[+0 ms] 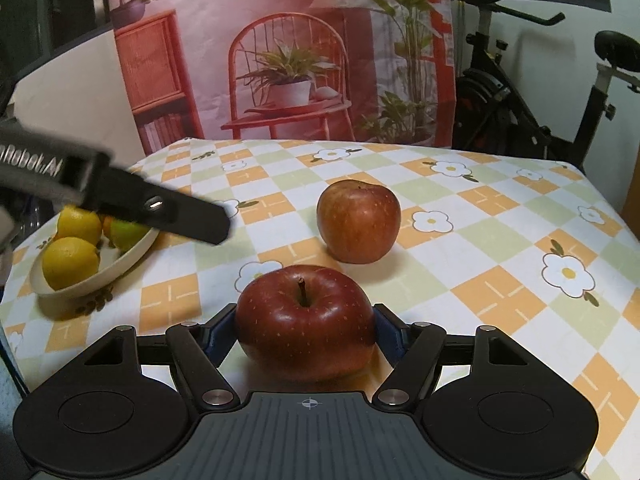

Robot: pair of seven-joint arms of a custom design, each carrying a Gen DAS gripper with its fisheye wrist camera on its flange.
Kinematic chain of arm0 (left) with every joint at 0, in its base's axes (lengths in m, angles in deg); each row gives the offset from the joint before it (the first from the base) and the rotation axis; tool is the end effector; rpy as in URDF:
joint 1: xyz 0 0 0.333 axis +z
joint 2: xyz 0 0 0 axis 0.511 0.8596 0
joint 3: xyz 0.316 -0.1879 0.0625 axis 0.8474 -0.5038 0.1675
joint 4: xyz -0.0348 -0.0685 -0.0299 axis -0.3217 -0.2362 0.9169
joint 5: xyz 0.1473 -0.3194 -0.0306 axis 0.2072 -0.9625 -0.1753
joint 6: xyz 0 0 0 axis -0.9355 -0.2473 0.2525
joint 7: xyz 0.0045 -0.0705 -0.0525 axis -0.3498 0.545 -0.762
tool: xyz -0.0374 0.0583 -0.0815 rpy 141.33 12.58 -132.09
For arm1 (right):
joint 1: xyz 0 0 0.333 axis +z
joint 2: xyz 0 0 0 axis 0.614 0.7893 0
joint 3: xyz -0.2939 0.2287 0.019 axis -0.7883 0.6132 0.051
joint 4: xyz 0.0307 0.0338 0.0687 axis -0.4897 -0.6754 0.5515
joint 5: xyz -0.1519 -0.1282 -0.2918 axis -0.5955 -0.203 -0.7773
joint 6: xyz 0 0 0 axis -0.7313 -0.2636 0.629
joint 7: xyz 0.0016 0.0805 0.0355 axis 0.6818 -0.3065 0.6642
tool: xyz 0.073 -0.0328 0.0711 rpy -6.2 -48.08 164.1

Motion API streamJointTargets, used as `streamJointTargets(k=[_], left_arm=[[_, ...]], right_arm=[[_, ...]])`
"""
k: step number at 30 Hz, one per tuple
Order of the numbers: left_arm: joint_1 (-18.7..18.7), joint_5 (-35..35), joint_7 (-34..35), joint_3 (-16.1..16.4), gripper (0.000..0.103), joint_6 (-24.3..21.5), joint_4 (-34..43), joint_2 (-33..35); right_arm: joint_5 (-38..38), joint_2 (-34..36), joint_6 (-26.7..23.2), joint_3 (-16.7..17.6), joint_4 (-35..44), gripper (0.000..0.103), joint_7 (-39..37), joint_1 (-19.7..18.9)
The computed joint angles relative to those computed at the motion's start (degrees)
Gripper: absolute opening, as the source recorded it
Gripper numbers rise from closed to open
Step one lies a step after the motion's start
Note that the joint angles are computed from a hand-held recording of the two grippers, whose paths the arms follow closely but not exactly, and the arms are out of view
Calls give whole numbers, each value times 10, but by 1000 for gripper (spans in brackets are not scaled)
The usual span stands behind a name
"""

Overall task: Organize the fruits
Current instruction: 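Close both grippers together around the same red apple, then lift the red apple with both grippers and carry it over the plate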

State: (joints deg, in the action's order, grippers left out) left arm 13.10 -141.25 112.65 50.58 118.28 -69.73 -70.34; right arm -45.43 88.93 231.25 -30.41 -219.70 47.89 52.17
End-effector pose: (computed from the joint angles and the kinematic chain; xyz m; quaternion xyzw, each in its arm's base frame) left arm 0.4983 -0.2344 0.4586 -0.5451 0.7244 -0.4054 0.1172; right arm 0.4420 0.1760 0.4487 -0.7212 0.5449 -0.1983 0.3790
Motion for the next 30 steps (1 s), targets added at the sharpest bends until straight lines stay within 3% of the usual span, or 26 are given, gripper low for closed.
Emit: streamJointTargets(k=[3,8,14,16,18,22,24,30], left_arm=[[-2,56,-45,-2,56,-16,1,11],[6,133,-99,-15,55,-28,-3,23],[24,174,-142,-32,55,-33,1,34],[30,179,-143,-40,54,-30,2,37],[39,177,-139,-49,44,-32,3,38],[45,163,-122,-56,40,-33,3,35],[43,171,-130,-52,40,-35,-1,33],[49,148,-115,-49,40,-41,-8,23]], right_arm=[[-15,-5,-3,0,-5,67,6,-3],[-30,-10,-2,-2,-12,65,11,-6],[-4,-7,9,0,-18,65,-7,-1],[9,-8,12,1,-20,65,-19,2],[24,-7,15,2,-22,65,-32,5],[71,-6,21,5,-26,64,-73,17],[18,-4,23,3,-22,64,-35,6],[-15,4,28,4,-10,64,-14,3]])
